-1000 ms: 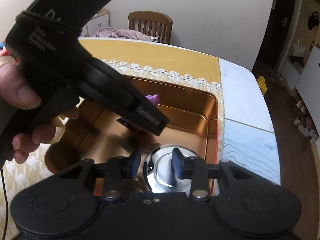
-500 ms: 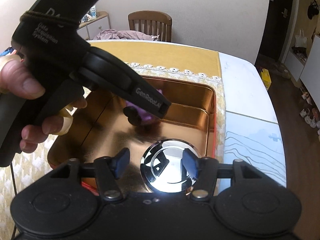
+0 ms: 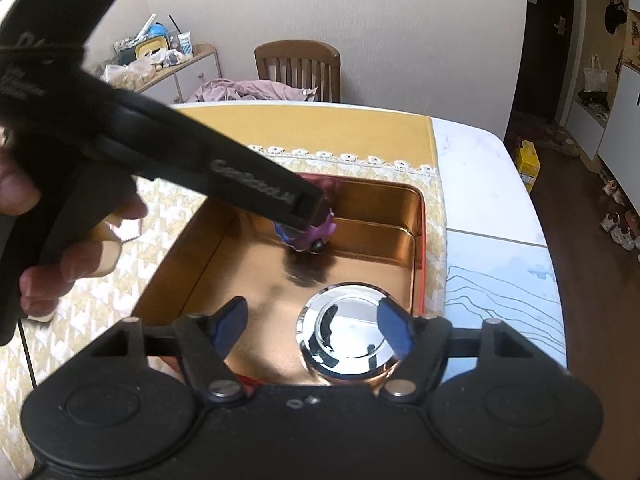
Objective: Organize rigid objects
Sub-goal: 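Open both grippers to drop the purple toy and tin into the red box, then grasp the eye-drop bottle with the left gripper while the right grasps the white-yellow bottle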
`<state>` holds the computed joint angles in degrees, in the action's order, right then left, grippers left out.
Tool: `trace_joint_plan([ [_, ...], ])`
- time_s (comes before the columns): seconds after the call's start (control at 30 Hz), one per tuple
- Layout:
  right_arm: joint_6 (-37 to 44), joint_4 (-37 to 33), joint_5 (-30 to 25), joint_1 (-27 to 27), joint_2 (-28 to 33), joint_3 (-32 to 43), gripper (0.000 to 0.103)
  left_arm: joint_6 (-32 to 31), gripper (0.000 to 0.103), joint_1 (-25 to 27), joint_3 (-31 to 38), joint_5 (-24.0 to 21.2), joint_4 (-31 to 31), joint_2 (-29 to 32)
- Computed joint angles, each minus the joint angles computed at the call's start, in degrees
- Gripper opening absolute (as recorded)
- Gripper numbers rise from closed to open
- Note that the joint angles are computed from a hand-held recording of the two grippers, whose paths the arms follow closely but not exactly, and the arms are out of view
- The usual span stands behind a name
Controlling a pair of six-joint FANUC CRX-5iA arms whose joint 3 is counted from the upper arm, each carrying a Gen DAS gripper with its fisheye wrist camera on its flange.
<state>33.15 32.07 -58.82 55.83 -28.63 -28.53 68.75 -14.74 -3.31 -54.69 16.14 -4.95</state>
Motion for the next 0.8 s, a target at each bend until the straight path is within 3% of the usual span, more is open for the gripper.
trace_joint_plan([
  [0.37, -4.39, 2.63, -2.39, 4.29, -2.85, 0.22, 0.090, -3.60, 0.071, 5.37, -7.00, 1.03, 4.09, -9.73],
  [0.53, -5.86, 3.93, -2.74, 6.62, -3.73, 0.40, 0.100, -4.29, 0.080, 10.07, -10.73, 0.22, 6.51, -14.88],
  [0.8, -8.52, 5.14, -3.15, 10.78, -3.66, 1.16, 0.103, -8.21, 0.083, 18.98, -15.85, -0.18, 8.28, -22.70],
])
